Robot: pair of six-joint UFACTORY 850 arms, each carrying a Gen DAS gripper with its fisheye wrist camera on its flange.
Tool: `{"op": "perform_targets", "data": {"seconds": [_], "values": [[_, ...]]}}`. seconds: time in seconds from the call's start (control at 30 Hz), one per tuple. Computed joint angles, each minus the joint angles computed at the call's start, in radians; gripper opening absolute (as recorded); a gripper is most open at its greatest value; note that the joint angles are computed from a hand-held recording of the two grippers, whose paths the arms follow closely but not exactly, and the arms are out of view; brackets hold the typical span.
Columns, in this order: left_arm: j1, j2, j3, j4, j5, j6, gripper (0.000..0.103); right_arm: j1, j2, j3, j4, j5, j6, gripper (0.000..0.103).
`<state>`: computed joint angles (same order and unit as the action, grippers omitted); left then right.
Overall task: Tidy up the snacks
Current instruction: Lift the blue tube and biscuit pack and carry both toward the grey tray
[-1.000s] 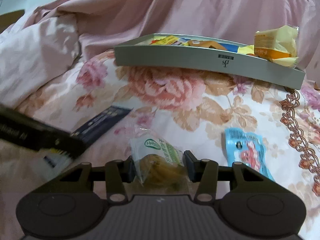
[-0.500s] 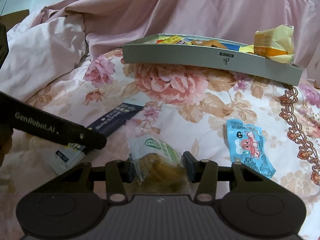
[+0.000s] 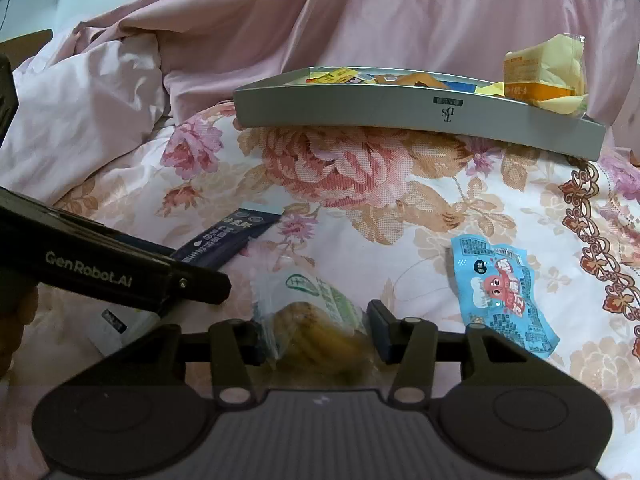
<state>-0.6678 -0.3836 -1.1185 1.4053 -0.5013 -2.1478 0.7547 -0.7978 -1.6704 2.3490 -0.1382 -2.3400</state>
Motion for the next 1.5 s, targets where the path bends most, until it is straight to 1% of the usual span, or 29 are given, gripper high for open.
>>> {"op": "perform_targets", "data": {"seconds": [0.1, 0.17, 0.23, 0.33, 0.43, 0.57, 0.67, 0.7, 0.73, 0.83, 0.93, 1.0, 1.17, 1.27, 1.37, 1.5], "values": [[-0.004, -0.003, -0.005, -0.016, -0.007, 0.031, 0.060, 0.000, 0.000, 0.001, 0.000, -0.001, -0.001, 0.054], [-0.008, -0.005, -0.006, -0.023, -0.016, 0.036, 0.057, 0.001, 0.001, 0.001, -0.005, 0.006, 0.003, 0.054], [-0.010, -0.004, -0.006, -0.029, -0.025, 0.044, 0.047, 0.003, 0.004, 0.000, -0.003, 0.014, 0.001, 0.053], [-0.012, -0.001, -0.004, -0.037, -0.027, 0.049, 0.040, 0.007, 0.009, 0.003, 0.018, 0.028, -0.024, 0.050], [-0.020, 0.003, -0.006, -0.057, -0.031, 0.063, 0.036, 0.010, 0.016, 0.010, -0.003, 0.034, -0.016, 0.049], [-0.036, 0.007, -0.008, -0.098, -0.045, 0.085, 0.035, 0.010, 0.027, 0.022, -0.078, 0.038, 0.053, 0.045], [-0.050, 0.013, -0.009, -0.135, -0.057, 0.096, 0.034, 0.011, 0.038, 0.032, -0.098, 0.043, 0.071, 0.044], [-0.054, 0.013, -0.012, -0.150, -0.062, 0.105, 0.034, 0.011, 0.042, 0.035, -0.090, 0.044, 0.061, 0.041], [-0.058, 0.012, -0.016, -0.165, -0.067, 0.114, 0.034, 0.011, 0.046, 0.040, -0.042, 0.045, 0.010, 0.038], [-0.068, 0.010, -0.029, -0.205, -0.079, 0.139, 0.033, 0.011, 0.060, 0.059, 0.130, 0.043, -0.177, 0.033], [-0.080, 0.008, -0.032, -0.235, -0.093, 0.136, 0.033, 0.005, 0.071, 0.077, 0.141, 0.039, -0.193, 0.030], [-0.085, 0.009, -0.035, -0.255, -0.101, 0.137, 0.033, -0.001, 0.080, 0.096, 0.167, 0.021, -0.217, 0.030], [-0.094, 0.014, -0.038, -0.288, -0.113, 0.107, 0.033, -0.015, 0.099, 0.129, 0.141, -0.015, -0.172, 0.028], [-0.100, 0.018, -0.037, -0.299, -0.119, 0.089, 0.033, -0.016, 0.108, 0.144, 0.172, -0.023, -0.207, 0.028], [-0.104, 0.022, -0.037, -0.311, -0.121, 0.068, 0.032, -0.013, 0.121, 0.160, 0.235, -0.029, -0.278, 0.028], [-0.112, 0.032, -0.024, -0.300, -0.114, 0.001, 0.032, -0.013, 0.138, 0.181, 0.266, -0.046, -0.311, 0.028]]}}
